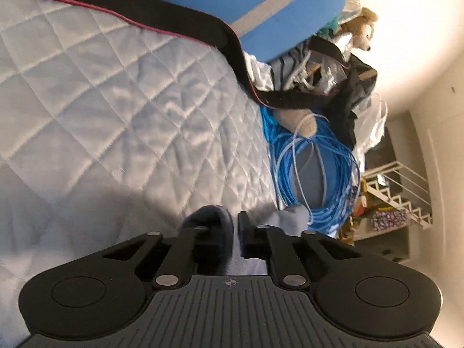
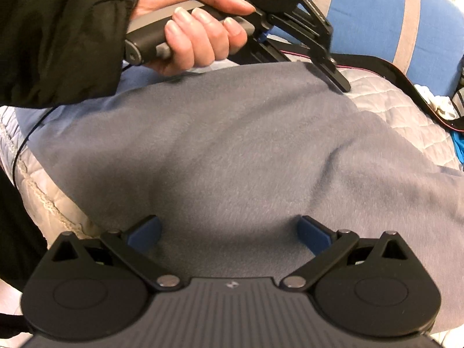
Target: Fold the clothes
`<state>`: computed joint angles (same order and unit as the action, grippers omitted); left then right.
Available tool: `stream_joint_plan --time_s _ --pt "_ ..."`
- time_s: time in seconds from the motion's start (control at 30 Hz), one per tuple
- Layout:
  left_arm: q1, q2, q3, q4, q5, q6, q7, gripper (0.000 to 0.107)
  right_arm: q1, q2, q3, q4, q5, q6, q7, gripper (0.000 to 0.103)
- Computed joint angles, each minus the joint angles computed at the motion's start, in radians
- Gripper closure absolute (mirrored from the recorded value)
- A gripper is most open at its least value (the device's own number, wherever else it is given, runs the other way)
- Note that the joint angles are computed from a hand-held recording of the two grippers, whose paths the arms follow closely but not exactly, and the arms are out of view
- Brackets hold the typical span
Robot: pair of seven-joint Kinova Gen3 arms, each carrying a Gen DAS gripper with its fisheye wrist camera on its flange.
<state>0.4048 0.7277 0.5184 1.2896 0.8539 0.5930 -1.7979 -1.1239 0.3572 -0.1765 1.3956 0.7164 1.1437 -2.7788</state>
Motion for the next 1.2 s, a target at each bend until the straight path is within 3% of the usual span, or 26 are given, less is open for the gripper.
stream_joint_plan --time_s 0.17,0.47,0.53,0.67,0.77,0.87,0.97,1.2 --pt "0.069 -0.043 -0.072 0.014 -0.087 -0.063 0.076 0.104 -0.062 0.017 0.040 0.010 0.013 0.011 -0.058 0.000" --pt "0.136 -0.047 -0.133 -0.042 -0.269 -0.039 0.239 0.104 0.160 0.035 -0.350 0.075 0.182 0.078 -0.225 0.000" --pt "0.134 -0.042 -0.125 -0.048 -0.291 -0.027 0.244 0.104 0.164 0.038 -0.389 0.091 0.205 0.094 -0.297 0.000" --pt "0.096 -0.038 -0.078 -0.027 -0.280 -0.033 0.208 0.104 0.018 -0.036 -0.274 0.200 0.200 0.112 -0.459 0.000" --pt "0.082 -0.034 -0.062 -0.019 -0.263 -0.039 0.193 0.104 -0.112 -0.059 -0.137 0.236 0.225 0.210 -0.581 0.000" --pt "0.081 -0.033 -0.062 -0.013 -0.254 -0.045 0.192 0.104 -0.162 -0.099 -0.041 0.319 0.145 0.236 -0.703 0.000" --pt "0.089 -0.037 -0.075 -0.006 -0.254 -0.055 0.213 0.104 -0.165 -0.148 -0.088 0.438 0.039 0.256 -0.810 0.001" --pt "0.102 -0.045 -0.088 -0.013 -0.285 -0.052 0.239 0.104 -0.162 -0.187 -0.106 0.434 0.006 0.247 -0.789 0.001"
